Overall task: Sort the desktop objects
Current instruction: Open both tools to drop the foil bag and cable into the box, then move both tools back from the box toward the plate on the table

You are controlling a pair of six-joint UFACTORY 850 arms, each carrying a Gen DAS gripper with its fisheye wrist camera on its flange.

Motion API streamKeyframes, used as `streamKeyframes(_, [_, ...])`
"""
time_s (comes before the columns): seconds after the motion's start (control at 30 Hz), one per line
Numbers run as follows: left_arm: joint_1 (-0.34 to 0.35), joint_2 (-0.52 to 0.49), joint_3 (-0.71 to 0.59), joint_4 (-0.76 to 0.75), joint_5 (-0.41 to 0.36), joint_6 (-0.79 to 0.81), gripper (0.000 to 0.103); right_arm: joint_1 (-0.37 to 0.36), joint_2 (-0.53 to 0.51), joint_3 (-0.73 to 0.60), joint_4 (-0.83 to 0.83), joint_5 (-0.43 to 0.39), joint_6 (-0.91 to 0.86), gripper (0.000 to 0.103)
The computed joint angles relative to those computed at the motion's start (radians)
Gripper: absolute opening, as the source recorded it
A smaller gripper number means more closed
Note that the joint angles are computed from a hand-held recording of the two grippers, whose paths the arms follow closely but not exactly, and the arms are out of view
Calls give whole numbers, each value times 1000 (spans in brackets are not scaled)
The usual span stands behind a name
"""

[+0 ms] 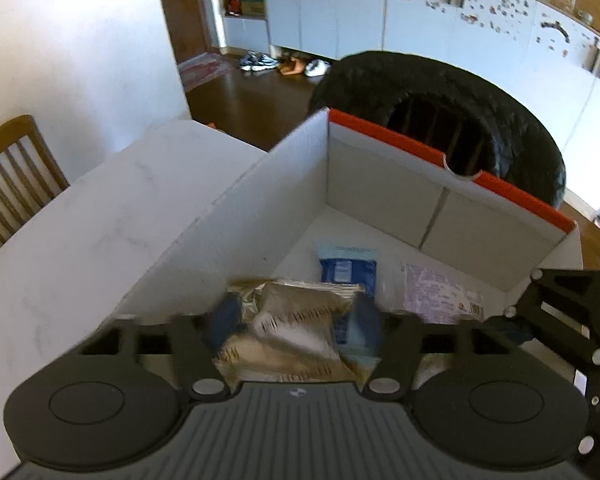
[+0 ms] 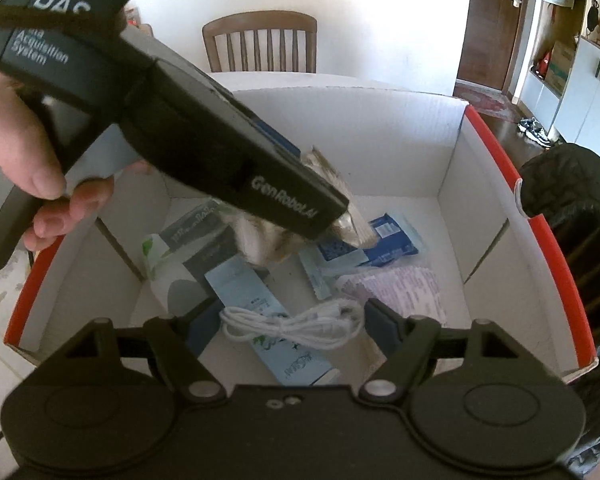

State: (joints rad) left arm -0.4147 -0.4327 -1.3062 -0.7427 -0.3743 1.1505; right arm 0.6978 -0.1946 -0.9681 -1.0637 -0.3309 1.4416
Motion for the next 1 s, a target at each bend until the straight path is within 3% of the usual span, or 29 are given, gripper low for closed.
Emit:
streamKeyframes(0.43, [27, 78, 72, -168, -3, 136, 78, 15, 57, 40, -117, 19, 125, 86])
streamKeyframes(1.0, [80, 250, 235, -396, -49, 333, 78, 31, 141, 77, -126, 12, 105, 86])
